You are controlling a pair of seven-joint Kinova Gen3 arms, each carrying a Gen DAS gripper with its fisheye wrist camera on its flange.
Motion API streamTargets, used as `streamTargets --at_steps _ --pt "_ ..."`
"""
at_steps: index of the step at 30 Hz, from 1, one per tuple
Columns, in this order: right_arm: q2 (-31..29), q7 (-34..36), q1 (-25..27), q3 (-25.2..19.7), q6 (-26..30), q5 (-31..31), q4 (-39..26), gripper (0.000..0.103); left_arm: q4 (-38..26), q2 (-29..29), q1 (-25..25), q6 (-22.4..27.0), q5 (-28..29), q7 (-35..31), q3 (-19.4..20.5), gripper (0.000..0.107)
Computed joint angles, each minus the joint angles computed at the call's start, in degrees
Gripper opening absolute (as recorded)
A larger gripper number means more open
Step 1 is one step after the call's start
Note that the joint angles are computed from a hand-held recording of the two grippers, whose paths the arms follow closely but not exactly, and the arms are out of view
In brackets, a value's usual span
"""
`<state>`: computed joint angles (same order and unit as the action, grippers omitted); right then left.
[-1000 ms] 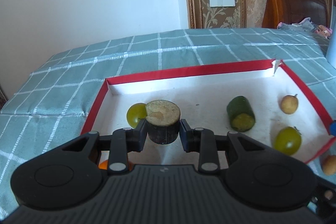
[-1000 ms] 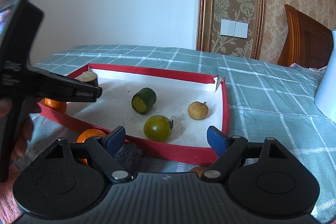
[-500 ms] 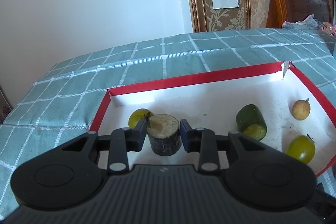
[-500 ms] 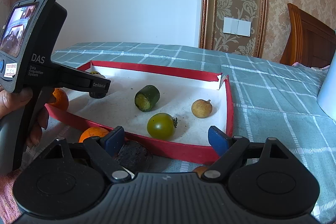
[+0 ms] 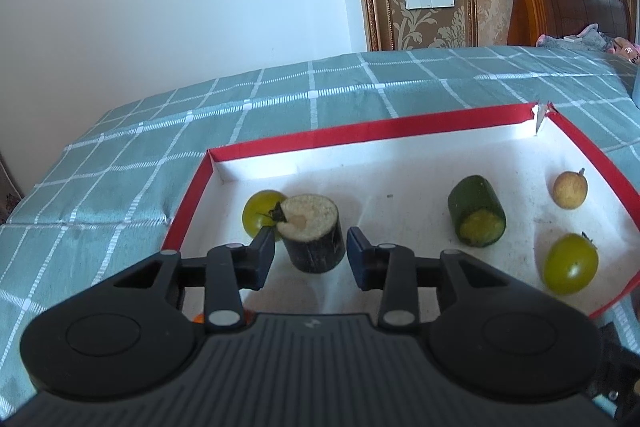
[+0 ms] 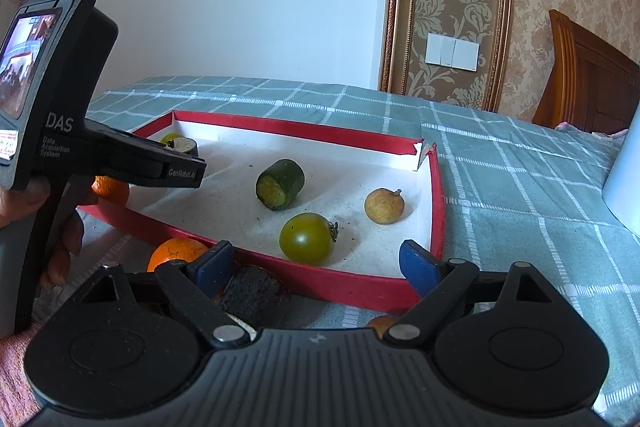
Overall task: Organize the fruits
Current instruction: 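Carry the wooden stump with the left tool into the tray and release it, then move the right tool toward the brown longan in front of the tray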
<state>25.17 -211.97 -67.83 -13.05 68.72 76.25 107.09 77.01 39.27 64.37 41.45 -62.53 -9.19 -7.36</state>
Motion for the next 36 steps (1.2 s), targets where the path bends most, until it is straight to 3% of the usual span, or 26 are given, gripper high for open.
streamTargets --at_steps 1,3,16,22,28,30,36 --pt "0.1 0.2 0.0 0.0 0.0 0.0 -0.1 0.090 0.3 -0.1 0.3 0.0 -0.2 0.6 -0.2 0.043" --pt "0.2 0.6 -0.1 0.0 0.3 -0.2 -0.3 0.091 1.1 -0.4 0.8 0.0 -1.0 2.0 -0.6 0.066" --pt "0.5 1.0 -0.3 0.2 0.7 -0.4 -0.4 0.093 5.6 -3.0 1.1 2.2 -5.9 6.8 1.8 0.067" --pt "0.5 0.9 -0.3 0.2 0.6 -0.3 -0.4 0.093 9.7 -5.3 2.0 3.4 -10.3 12.5 3.0 0.076" --pt "0.3 0.6 -0.5 0.2 1.2 -0.3 -0.2 0.093 15.3 -8.7 2.0 5.0 -14.6 17.6 6.8 0.082" --pt "0.1 -0.1 -0.6 0.2 1.4 0.0 0.1 0.093 16.9 -9.5 2.2 6.3 -15.7 19.8 7.9 0.091" --pt "0.1 -1.4 -0.4 0.0 2.0 0.3 0.4 0.093 21.0 -11.8 0.1 6.6 -17.7 24.4 12.3 0.092"
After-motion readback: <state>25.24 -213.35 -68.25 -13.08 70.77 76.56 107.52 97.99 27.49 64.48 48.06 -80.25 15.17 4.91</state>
